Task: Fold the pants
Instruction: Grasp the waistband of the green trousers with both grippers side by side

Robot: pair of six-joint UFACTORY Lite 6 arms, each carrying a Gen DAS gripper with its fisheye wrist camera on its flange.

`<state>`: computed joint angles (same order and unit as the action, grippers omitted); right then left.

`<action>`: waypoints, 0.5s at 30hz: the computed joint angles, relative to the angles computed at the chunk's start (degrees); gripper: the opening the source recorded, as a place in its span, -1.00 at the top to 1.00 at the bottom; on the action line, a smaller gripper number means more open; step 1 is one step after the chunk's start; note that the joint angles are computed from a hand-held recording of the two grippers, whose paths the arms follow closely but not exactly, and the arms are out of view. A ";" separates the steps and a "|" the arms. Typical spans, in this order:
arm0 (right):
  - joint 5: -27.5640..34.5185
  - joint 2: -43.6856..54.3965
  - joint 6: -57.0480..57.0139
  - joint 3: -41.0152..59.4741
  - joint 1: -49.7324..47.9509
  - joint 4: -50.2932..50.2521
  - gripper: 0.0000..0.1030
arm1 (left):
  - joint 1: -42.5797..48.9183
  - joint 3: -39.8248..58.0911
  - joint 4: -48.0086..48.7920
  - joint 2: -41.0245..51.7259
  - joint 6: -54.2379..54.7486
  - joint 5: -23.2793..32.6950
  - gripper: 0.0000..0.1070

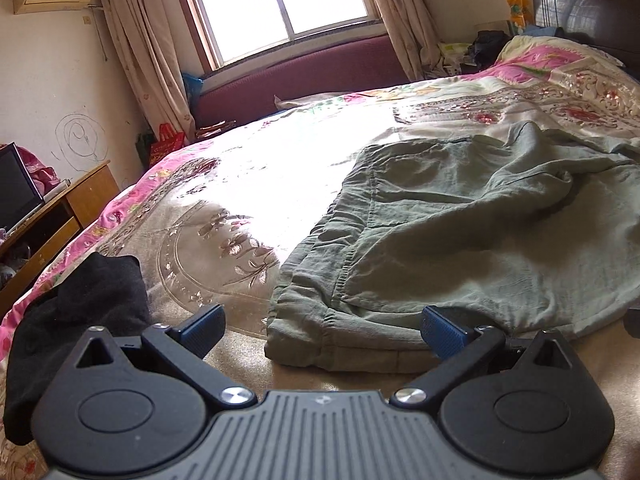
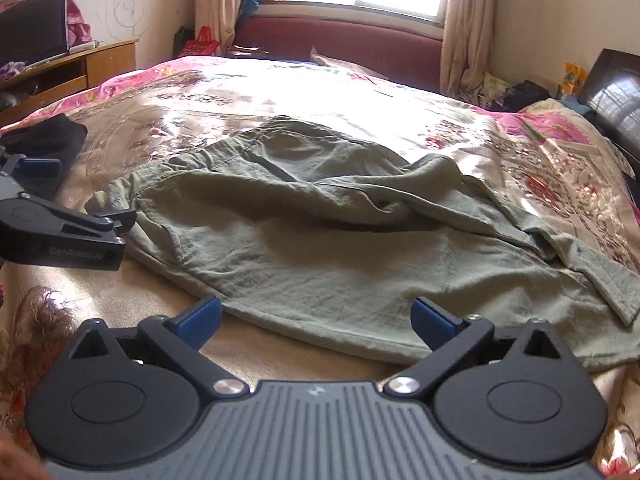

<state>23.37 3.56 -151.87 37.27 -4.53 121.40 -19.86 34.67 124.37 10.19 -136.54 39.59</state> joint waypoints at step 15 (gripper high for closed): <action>-2.04 16.49 9.81 14.47 6.96 -13.98 -0.41 | 16.57 4.97 47.75 5.37 -27.17 -16.46 -0.89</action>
<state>21.34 20.05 -142.06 51.74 2.42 107.43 -3.29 39.63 172.13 15.56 -163.70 23.13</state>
